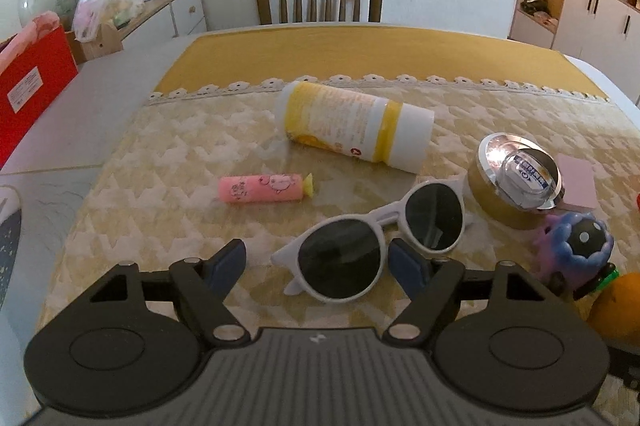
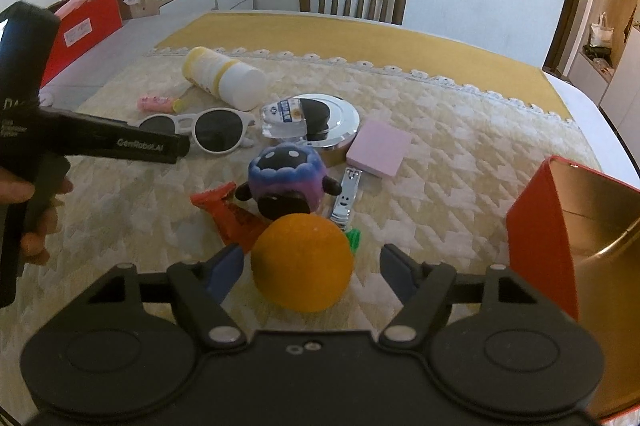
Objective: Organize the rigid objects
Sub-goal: 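Grasp the white sunglasses with the left gripper while the right gripper grasps the orange, then carry the sunglasses and orange into the red tin box with both grippers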
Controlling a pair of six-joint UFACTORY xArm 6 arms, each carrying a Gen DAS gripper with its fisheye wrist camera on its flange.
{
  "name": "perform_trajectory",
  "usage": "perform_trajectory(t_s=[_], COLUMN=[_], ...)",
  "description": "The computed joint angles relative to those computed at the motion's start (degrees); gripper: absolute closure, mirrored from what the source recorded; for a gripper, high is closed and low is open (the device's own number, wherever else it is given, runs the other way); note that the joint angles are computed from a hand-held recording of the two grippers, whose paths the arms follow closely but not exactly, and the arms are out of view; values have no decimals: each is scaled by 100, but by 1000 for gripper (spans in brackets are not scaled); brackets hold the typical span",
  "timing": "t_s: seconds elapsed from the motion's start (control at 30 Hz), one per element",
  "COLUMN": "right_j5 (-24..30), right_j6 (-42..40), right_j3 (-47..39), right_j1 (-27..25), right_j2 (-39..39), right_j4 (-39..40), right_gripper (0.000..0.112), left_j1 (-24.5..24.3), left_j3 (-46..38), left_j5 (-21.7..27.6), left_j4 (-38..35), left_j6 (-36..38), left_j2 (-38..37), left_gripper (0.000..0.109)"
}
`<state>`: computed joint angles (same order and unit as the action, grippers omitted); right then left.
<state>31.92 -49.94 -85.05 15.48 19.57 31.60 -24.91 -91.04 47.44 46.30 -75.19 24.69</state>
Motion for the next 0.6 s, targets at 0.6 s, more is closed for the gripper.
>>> perform_trajectory(t_s=[0.6], right_j5=[-68], right_j6=[234], right_j3=[27], right_j1=[56], right_j2=[-20], right_j4=[-252], right_gripper=[59], left_j1=[26], left_j3=[60], left_j5=[-2], left_j4=[189], left_j6=[-367], left_j2=[-82], left_gripper=[51])
